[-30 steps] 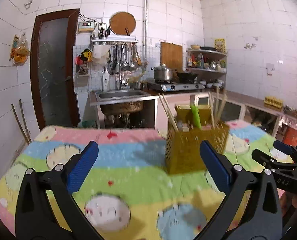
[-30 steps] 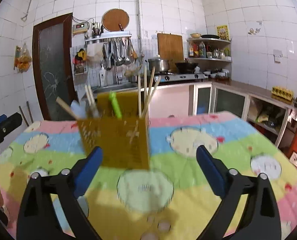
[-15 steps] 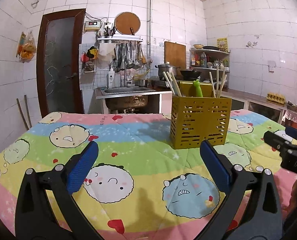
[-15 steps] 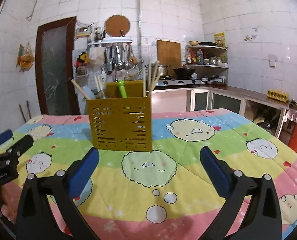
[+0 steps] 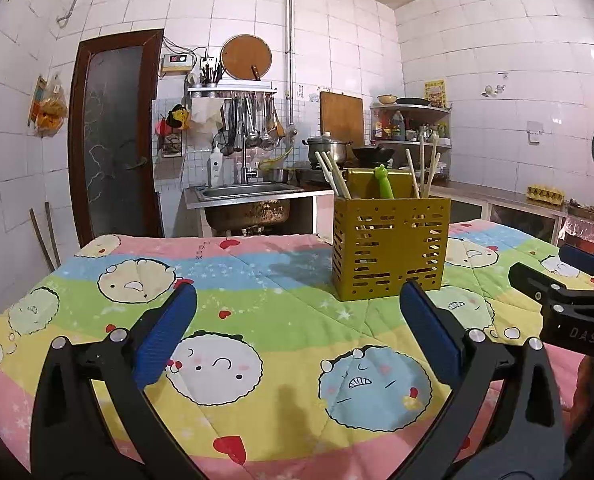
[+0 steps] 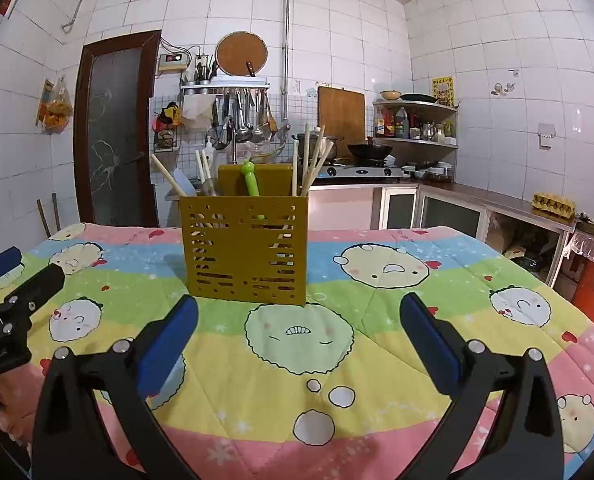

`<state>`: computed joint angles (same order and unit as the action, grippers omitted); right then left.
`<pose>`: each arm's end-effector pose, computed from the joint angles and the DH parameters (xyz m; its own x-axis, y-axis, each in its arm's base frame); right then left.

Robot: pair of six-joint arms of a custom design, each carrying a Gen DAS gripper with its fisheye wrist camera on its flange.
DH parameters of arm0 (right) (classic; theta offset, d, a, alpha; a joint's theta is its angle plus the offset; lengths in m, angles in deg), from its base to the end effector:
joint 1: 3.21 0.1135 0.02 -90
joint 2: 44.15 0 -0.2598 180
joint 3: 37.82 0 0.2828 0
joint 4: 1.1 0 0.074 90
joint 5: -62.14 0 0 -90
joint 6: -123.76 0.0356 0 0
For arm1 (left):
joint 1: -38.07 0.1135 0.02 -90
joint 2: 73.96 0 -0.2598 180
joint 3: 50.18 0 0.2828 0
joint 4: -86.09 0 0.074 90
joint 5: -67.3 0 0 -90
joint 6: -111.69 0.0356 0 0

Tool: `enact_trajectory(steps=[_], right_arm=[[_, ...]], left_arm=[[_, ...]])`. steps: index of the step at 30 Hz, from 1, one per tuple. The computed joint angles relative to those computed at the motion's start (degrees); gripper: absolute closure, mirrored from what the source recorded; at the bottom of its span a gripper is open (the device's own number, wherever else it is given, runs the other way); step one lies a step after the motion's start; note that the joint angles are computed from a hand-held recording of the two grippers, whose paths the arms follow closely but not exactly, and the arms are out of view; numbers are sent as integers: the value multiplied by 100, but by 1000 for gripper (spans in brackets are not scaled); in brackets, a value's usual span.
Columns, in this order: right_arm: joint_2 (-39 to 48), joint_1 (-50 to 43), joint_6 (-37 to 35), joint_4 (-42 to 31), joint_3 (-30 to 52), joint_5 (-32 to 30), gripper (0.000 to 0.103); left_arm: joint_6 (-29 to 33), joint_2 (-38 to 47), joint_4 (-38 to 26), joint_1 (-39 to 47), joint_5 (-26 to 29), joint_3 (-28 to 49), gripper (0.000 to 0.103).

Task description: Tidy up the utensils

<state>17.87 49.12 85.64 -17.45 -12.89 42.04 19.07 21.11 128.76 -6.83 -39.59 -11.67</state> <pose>0.1334 0.1181 0.1031 -0.2481 0.1211 -0.9611 0.4293 0.9032 0.0030 0.2224 -0.2070 0.1104 -0.1916 0.1292 -0.9729 0.4674 0.8837 0.0253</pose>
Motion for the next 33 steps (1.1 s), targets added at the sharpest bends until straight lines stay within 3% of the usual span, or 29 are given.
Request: enact_trajectory(steps=[15, 33], right_arm=[[242, 282, 912, -910, 262, 445, 4], [248, 320, 1170, -1200, 329, 456, 4]], left_arm=[[110, 11, 226, -88, -109, -89, 5], [69, -28, 81, -39, -44, -46, 5]])
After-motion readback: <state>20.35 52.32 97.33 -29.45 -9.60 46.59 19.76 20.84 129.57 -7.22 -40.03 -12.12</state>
